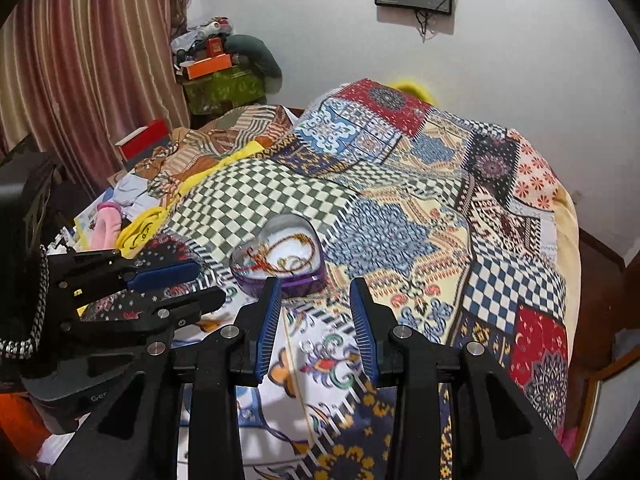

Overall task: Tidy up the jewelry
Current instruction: 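Move the right tool down and grasp the silver ring on the quilt, then carry the silver ring in the right tool over the tin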

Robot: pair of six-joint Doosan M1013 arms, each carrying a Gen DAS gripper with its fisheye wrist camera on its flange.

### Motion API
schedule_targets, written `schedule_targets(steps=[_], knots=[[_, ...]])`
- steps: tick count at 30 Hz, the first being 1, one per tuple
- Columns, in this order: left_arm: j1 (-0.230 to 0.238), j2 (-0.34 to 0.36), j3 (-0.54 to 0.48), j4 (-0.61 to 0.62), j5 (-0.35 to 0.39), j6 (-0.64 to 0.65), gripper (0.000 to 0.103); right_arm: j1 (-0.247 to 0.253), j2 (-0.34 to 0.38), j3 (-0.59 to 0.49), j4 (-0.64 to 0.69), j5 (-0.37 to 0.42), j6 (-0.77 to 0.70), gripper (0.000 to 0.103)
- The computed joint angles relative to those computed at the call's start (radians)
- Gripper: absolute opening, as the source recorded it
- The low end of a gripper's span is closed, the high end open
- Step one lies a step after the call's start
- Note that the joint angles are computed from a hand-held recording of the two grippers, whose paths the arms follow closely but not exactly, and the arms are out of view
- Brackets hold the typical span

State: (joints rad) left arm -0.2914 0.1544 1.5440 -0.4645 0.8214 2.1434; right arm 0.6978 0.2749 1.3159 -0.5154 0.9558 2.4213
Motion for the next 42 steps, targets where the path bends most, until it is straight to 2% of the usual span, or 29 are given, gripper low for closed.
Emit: schedule_targets(steps=[12,16,18,22,24,26,27,36,42], knots=[[-0.016,0.011,0.034,0.016,0.034,0.016,0.030,-0.020,0.005,0.062,0.097,0.047,-0.051,0.032],[-0.020,0.016,0.038,0.006,0.032,0.035,0.029,-0.027,0.005,0.074,0.127,0.023,-0.070,0.032],[-0.022,0.018,0.037,-0.003,0.030,0.049,0.020,-0.026,0.007,0.076,0.122,0.008,-0.070,0.032],[-0.027,0.024,0.032,-0.010,0.030,0.069,0.020,-0.030,0.015,0.067,0.137,-0.008,-0.104,0.032],[-0.029,0.027,0.029,-0.013,0.033,0.076,0.020,-0.032,0.017,0.065,0.145,-0.014,-0.125,0.028],[-0.030,0.030,0.025,-0.018,0.038,0.081,0.018,-0.034,0.019,0.064,0.158,-0.022,-0.151,0.015],[-0.031,0.032,0.023,-0.019,0.041,0.084,0.018,-0.034,0.021,0.063,0.160,-0.026,-0.159,0.013],[-0.055,0.042,0.009,-0.007,0.059,0.102,0.018,-0.044,-0.004,0.097,0.156,-0.068,-0.120,0.012],[-0.078,0.059,-0.013,0.019,0.064,0.055,0.018,-0.052,-0.034,0.128,0.129,-0.084,-0.063,0.012]])
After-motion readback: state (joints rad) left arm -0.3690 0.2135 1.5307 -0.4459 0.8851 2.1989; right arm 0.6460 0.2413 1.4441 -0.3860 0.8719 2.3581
